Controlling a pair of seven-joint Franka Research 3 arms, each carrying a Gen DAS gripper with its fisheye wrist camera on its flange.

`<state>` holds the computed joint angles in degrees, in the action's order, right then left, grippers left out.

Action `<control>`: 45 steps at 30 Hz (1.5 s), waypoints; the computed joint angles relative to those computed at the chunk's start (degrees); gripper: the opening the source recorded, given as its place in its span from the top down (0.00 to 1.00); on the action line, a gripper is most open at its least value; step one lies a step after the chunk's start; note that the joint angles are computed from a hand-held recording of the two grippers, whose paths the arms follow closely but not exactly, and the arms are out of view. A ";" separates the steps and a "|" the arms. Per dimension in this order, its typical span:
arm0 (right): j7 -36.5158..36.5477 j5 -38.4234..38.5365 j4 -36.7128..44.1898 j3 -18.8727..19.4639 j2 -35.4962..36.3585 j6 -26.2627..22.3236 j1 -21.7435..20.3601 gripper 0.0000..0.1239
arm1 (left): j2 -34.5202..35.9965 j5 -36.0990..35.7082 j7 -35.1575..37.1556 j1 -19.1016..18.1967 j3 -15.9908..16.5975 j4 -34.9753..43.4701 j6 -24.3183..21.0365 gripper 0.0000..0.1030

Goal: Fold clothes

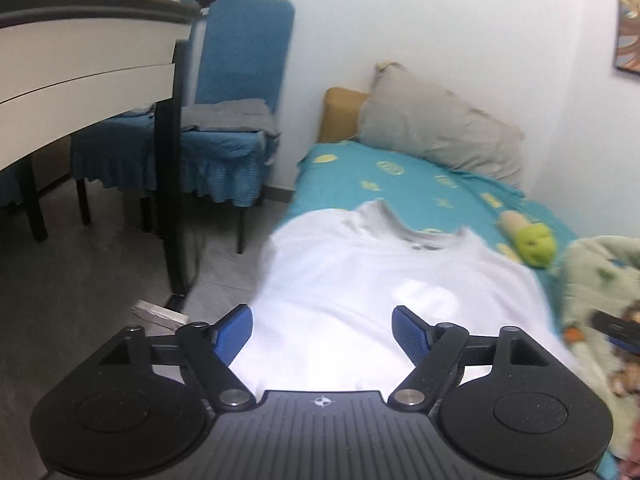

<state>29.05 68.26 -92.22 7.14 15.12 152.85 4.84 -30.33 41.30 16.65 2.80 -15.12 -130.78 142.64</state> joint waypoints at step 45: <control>32.33 -16.95 13.76 0.58 14.76 -2.95 -3.65 0.35 | 3.83 0.46 1.29 -4.65 -1.03 -1.13 0.09 0.15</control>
<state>61.38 51.31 -78.46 7.72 29.88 149.90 1.19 -26.49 41.77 17.94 -1.85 -16.15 -131.91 142.73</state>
